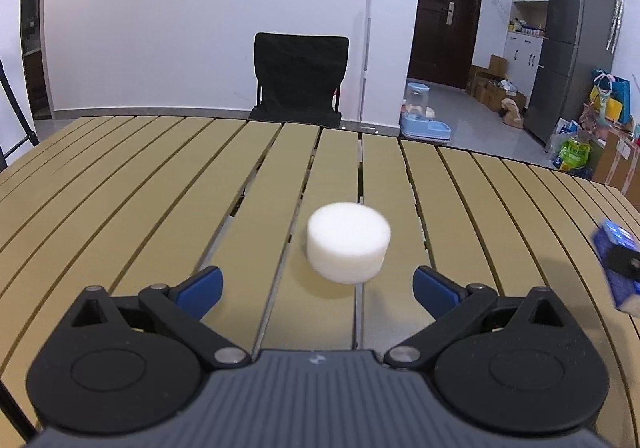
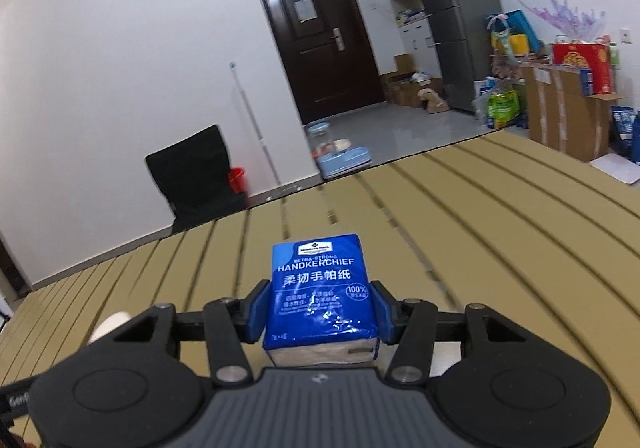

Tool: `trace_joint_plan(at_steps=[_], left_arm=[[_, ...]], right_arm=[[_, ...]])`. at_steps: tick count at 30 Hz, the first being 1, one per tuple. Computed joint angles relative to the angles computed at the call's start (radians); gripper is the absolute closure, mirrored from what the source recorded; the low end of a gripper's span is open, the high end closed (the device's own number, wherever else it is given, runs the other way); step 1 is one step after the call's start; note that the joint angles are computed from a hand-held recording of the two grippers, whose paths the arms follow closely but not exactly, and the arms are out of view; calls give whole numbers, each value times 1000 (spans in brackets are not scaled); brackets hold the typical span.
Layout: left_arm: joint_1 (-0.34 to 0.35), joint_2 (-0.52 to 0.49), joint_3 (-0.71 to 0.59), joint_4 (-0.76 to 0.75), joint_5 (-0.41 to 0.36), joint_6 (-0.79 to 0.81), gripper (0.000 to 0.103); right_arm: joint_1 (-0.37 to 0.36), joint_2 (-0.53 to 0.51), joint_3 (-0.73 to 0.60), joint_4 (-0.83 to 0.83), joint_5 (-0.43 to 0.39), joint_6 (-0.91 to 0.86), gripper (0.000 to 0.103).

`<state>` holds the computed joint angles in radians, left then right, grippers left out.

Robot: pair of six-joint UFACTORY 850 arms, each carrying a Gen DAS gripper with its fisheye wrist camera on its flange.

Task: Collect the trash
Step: 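Grasp the white foam cylinder with the left tool, then carry the foam cylinder and tissue pack down toward the black bin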

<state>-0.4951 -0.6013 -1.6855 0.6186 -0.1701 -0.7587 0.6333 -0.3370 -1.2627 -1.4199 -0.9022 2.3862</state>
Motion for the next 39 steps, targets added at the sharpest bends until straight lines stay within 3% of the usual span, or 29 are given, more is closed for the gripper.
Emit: trace_joint_plan(at_steps=[4, 10, 13, 16, 18, 27, 39], left_arm=[[-21, -73, -117, 36, -89, -19, 0], [-32, -184, -286, -114, -200, 130, 1], [-37, -217, -331, -100, -233, 118, 5], [-36, -247, -378, -141, -263, 149, 18], [-36, -259, -397, -167, -272, 183, 45], [-33, -194, -297, -114, -205, 124, 47], [-5, -30, -100, -195, -102, 198, 48]], right_arm=[[-11, 50, 63, 6, -12, 28, 52], [-31, 116, 149, 8, -30, 59, 52], [-39, 139, 182, 16, -40, 65, 52], [-45, 159, 212, 27, -47, 67, 52], [-49, 173, 231, 33, -50, 66, 52], [-41, 194, 253, 34, -58, 56, 52], [38, 186, 219, 57, -89, -3, 52]])
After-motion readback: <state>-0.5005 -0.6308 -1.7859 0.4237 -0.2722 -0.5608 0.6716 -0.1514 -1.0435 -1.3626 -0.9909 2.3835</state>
